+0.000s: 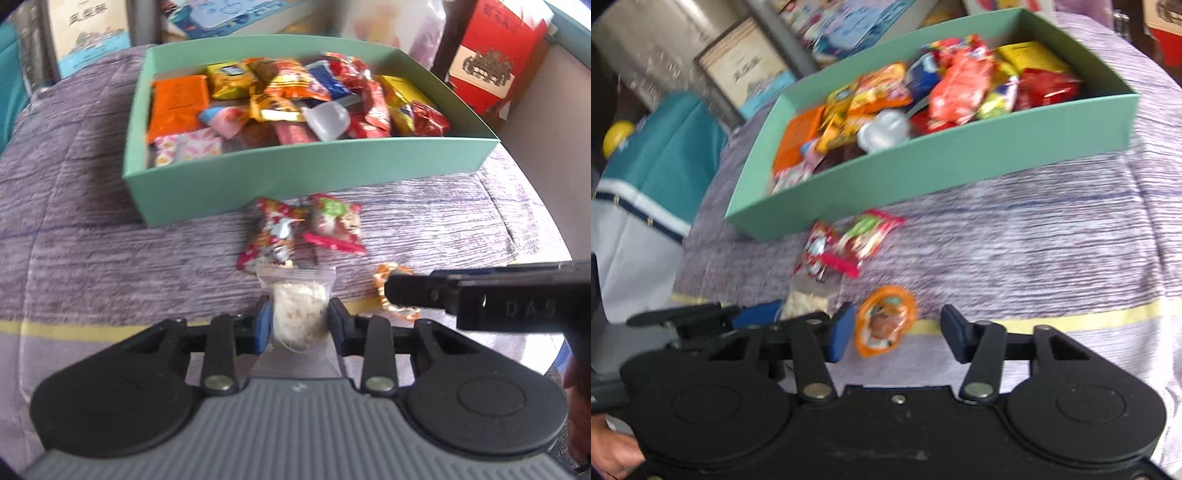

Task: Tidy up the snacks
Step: 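Grasp the orange round candy with the right tool while the left grasps a clear bag of white candy, then carry the orange candy and clear candy bag into the green tray and open both tools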

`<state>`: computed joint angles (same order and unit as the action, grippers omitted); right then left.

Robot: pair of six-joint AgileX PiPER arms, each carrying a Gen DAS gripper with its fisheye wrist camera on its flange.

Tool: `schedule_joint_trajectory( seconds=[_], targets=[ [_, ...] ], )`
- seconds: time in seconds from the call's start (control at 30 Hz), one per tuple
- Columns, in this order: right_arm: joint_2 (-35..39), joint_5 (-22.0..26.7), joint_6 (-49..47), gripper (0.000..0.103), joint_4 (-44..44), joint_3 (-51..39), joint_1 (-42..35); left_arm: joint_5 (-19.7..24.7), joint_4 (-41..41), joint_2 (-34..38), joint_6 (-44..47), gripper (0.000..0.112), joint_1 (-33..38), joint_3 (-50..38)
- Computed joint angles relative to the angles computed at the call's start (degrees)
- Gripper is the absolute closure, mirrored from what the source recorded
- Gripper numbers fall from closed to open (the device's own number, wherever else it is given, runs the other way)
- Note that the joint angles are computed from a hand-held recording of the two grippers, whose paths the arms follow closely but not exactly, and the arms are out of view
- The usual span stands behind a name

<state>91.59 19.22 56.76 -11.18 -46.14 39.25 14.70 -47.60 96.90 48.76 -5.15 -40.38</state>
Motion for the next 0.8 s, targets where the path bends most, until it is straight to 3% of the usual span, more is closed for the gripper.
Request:
schedule_joint_trajectory(
  seconds=[0.1,0.2,0.27,0.43,0.67,0.8],
  targets=[
    [2.23,2.37,-0.16,0.058,-0.97,-2.96,2.04,-0.12,-4.24,-0.82,4.64,0.079,2.53,1.56],
    [4.2,5.78,4.96,0.071,-9.01,-5.39,5.34,-0.37,-5.78,-1.39,6.16,0.079,3.82,2.35],
    [4.93,7.04,6.54,0.074,-12.18,-6.19,6.71,-0.67,-7.2,-1.5,7.68,0.079,3.99,2.79],
    [3.1,5.39,3.98,0.075,-7.42,-4.71,5.04,-2.96,-4.9,-2.05,5.66,0.08,1.92,3.4],
    [-4.09,4.49,7.99,0.075,-9.32,0.08,2.08,4.48,-5.75,-4.36,6.62,0.08,4.19,0.85],
    [-8.93,4.18,10.6,0.075,-11.94,2.64,-1.07,6.63,-4.78,-6.69,4.99,0.08,3.14,-2.12]
  ],
)
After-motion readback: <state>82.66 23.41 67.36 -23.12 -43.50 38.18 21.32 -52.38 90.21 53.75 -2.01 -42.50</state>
